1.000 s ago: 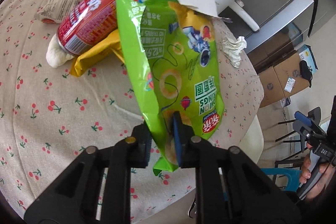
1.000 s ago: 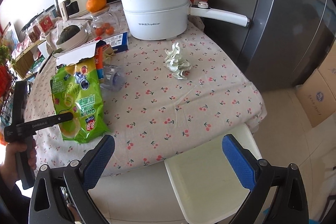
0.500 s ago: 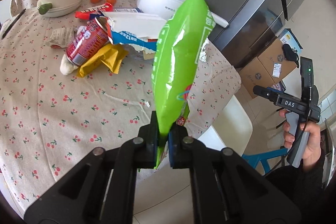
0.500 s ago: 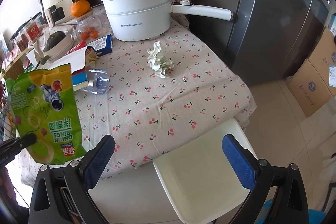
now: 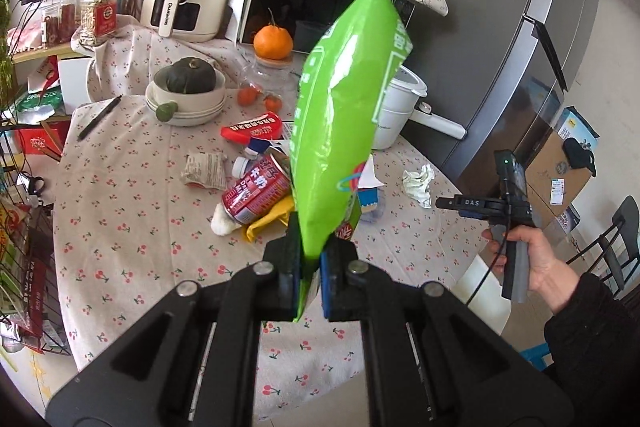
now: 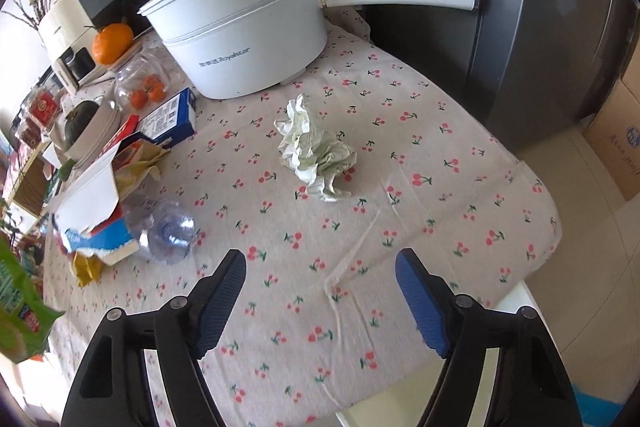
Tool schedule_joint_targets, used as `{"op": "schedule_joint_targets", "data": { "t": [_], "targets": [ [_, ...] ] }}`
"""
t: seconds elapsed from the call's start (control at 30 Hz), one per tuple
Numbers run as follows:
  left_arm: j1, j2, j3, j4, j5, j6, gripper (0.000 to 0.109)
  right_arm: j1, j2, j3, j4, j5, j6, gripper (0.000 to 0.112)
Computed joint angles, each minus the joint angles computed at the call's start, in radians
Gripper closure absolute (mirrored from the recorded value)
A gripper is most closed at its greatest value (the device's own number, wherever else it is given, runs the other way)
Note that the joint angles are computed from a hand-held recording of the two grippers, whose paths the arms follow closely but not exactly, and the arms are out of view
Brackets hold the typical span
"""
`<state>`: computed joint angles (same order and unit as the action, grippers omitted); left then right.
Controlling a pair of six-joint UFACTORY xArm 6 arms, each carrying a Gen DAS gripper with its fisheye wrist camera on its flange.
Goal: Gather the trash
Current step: 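Grasp the crumpled tissue with the right gripper while the left gripper holds the bag, then carry bag and tissue to the white bin and open both grippers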
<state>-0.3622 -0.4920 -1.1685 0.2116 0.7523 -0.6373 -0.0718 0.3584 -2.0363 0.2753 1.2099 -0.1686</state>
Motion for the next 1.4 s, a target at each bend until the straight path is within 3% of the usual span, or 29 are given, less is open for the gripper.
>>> {"op": "schedule_joint_targets", "data": {
  "t": [0.27,0.3,0.33,0.37,0.53,0.6,0.87,1.2,1.4],
  "targets": [
    [0.014,0.02,-0.01,-0.037,0.014,0.005,0.1,0.034,0.272,-0.324,-0.05,0.006,0.091,0.043],
    [0.015,0.025,-0.013,-0.042,0.018,0.009,0.1,0.035,0.303,-0.368,-0.052,0.021,0.095,0.05],
    [0.011,0.028,-0.016,-0.038,0.021,0.005,0.1,0.034,0.328,-0.405,-0.048,0.039,0.094,0.066],
    [0.008,0.03,-0.019,-0.038,0.023,0.005,0.1,0.033,0.338,-0.414,-0.039,0.044,0.088,0.075],
    [-0.008,0.027,-0.024,-0.019,0.026,-0.007,0.1,0.03,0.205,-0.219,-0.032,-0.042,0.039,0.083],
    [-0.012,0.029,-0.027,-0.016,0.026,-0.005,0.1,0.027,0.16,-0.173,-0.041,-0.034,0.028,0.103],
    [-0.041,0.048,-0.033,-0.064,0.024,0.024,0.1,-0.014,-0.066,0.068,-0.011,-0.043,-0.028,0.103],
    [-0.159,0.161,-0.125,-0.139,0.035,0.1,0.1,-0.11,-0.292,0.247,0.03,0.039,-0.071,0.103],
    [-0.233,0.259,-0.199,-0.194,0.005,0.134,0.1,-0.192,-0.399,0.352,0.009,0.04,-0.117,0.103]
  ]
}}
